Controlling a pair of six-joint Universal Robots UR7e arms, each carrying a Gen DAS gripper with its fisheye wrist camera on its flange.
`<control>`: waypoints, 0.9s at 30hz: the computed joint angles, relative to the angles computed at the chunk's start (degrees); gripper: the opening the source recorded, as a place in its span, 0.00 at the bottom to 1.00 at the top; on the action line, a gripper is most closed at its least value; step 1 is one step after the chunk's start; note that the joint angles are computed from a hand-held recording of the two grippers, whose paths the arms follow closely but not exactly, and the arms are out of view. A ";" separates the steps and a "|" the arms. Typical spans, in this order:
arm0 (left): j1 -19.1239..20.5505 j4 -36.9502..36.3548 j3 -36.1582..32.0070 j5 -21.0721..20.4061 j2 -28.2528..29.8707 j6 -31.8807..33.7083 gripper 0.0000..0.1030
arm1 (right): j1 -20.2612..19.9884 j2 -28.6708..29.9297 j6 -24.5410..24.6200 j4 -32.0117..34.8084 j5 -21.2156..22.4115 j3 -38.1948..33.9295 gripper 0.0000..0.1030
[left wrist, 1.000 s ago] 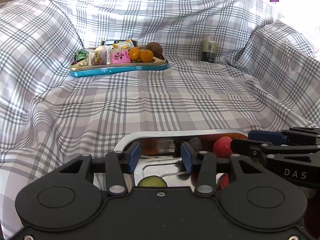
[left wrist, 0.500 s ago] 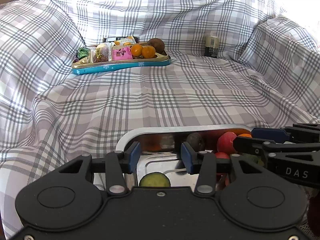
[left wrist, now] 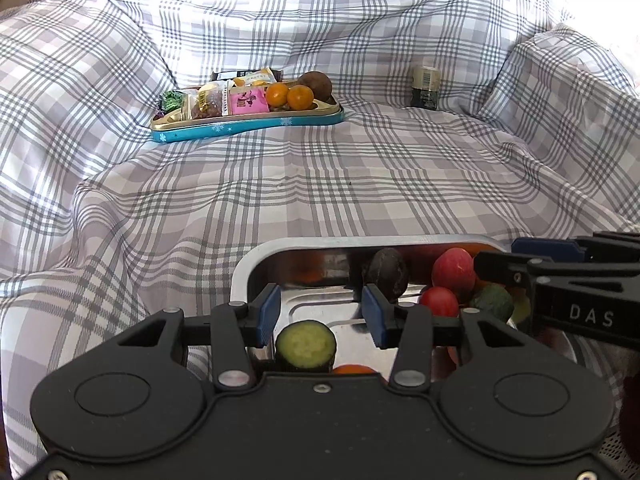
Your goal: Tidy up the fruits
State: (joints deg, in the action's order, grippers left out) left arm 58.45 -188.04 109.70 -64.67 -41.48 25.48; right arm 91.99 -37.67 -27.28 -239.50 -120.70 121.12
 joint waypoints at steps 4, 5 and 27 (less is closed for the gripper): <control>-0.17 0.02 0.70 0.22 -0.31 -0.29 0.51 | 0.03 0.00 0.68 -0.91 -0.42 0.34 0.42; -0.20 -0.06 0.90 0.28 -0.39 -0.46 0.51 | 0.15 0.18 0.70 -1.36 -0.86 0.32 0.42; -0.76 -1.91 2.74 2.12 -0.68 -1.07 0.51 | 0.68 1.44 -1.03 -4.58 -2.97 1.37 0.42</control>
